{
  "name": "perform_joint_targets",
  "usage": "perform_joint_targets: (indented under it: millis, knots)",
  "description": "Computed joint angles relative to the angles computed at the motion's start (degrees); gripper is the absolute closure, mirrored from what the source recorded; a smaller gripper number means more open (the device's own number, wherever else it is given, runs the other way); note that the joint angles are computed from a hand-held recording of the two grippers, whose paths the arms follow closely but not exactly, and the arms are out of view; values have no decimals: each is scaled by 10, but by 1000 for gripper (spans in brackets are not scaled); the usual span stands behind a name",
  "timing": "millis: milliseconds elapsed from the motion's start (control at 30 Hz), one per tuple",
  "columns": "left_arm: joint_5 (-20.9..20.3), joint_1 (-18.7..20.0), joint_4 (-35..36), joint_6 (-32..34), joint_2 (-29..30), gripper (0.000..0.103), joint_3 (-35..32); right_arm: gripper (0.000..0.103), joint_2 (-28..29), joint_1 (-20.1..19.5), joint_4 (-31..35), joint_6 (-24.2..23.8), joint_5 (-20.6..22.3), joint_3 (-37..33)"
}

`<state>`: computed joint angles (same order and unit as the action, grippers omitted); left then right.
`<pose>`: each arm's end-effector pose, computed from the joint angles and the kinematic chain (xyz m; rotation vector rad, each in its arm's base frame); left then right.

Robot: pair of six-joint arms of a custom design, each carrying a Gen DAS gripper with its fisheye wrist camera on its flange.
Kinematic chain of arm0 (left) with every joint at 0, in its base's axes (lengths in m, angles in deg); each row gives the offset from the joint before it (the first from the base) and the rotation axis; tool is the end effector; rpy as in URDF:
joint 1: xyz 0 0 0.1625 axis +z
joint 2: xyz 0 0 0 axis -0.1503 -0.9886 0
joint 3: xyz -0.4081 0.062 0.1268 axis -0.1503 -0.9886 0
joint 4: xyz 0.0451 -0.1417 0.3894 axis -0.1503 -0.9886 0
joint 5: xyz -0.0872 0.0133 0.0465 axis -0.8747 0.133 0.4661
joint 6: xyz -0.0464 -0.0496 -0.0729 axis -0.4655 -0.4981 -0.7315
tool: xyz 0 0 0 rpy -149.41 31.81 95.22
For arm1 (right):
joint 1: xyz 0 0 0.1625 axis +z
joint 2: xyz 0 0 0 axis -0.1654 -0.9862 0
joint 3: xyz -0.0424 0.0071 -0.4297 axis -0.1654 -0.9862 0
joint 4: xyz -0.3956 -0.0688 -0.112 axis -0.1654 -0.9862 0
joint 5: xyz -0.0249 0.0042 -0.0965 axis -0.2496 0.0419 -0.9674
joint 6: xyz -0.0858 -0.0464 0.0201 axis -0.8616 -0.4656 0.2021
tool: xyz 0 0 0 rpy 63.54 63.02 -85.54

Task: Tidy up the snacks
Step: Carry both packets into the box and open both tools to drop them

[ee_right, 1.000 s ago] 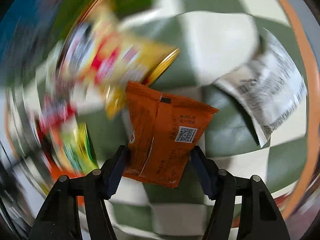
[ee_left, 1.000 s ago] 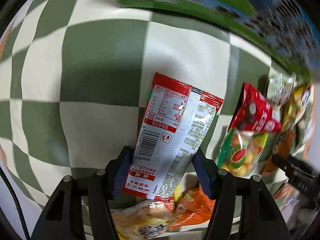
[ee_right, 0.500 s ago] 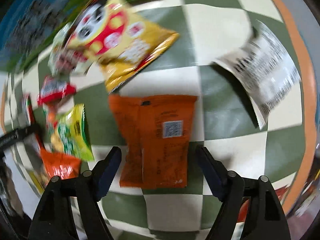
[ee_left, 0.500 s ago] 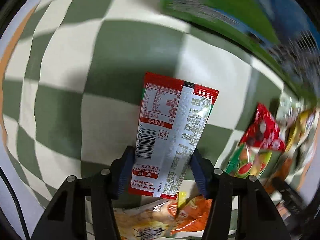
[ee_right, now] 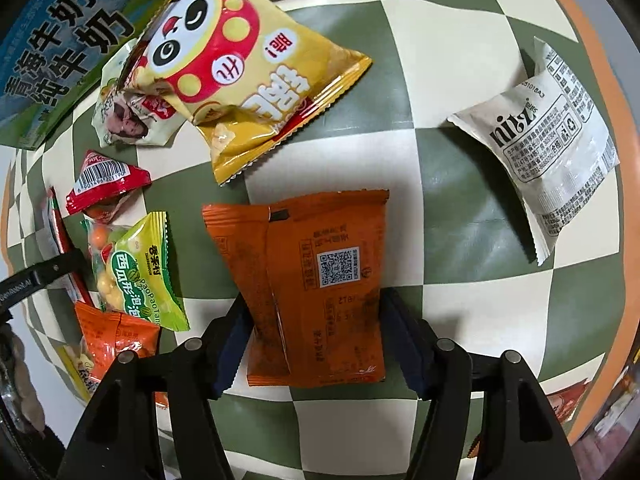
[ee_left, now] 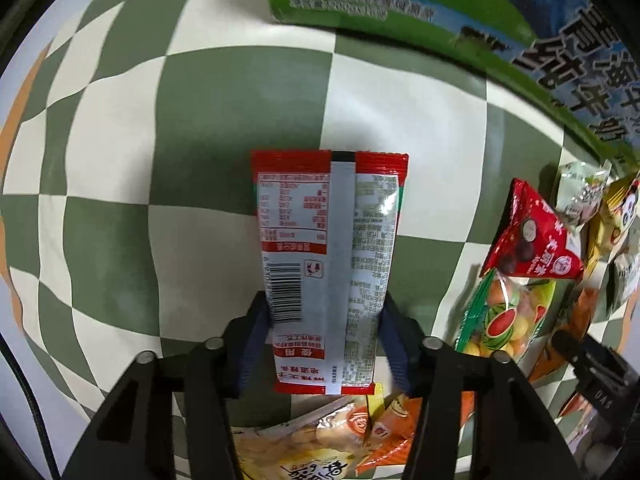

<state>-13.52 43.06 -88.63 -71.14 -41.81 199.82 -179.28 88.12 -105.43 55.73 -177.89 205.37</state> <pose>-0.2700 -0.3892 0.0599 -0.0790 2.3446 0.0488 0.0039 -0.3666 0.2510 -0.2608 -2.5159 0.0034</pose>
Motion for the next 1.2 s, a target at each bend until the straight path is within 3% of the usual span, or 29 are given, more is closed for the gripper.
perform_joint_targets:
  millis: [67, 133, 300, 467, 633, 800, 1000, 1200]
  knots:
    - [-3, -13, -7, -19, -6, 59, 12, 43, -4, 6, -12, -5, -6, 9]
    - [-7, -25, 0, -35, -11, 60, 11, 46, -11, 34, -8, 24, -7, 25]
    - [-17, -63, 10, -70, -20, 61, 19, 48, -29, 52, 14, 48, 13, 34]
    - [-35, -103, 17, -95, -54, 61, 24, 49, -54, 90, 62, 75, 45, 17]
    - [-26, -131, 42, -93, -92, 61, -1, 49, -83, 132, 110, 93, 88, -12]
    - [19, -126, 52, -32, -68, 61, -92, 49, -89, 172, 137, 92, 129, -68]
    - [57, -94, 61, 77, -27, 61, -216, 49, -60, 199, 134, 91, 170, -155]
    - [102, -51, 121, 155, 77, 61, -356, 49, 31, 214, 101, 77, 121, -259]
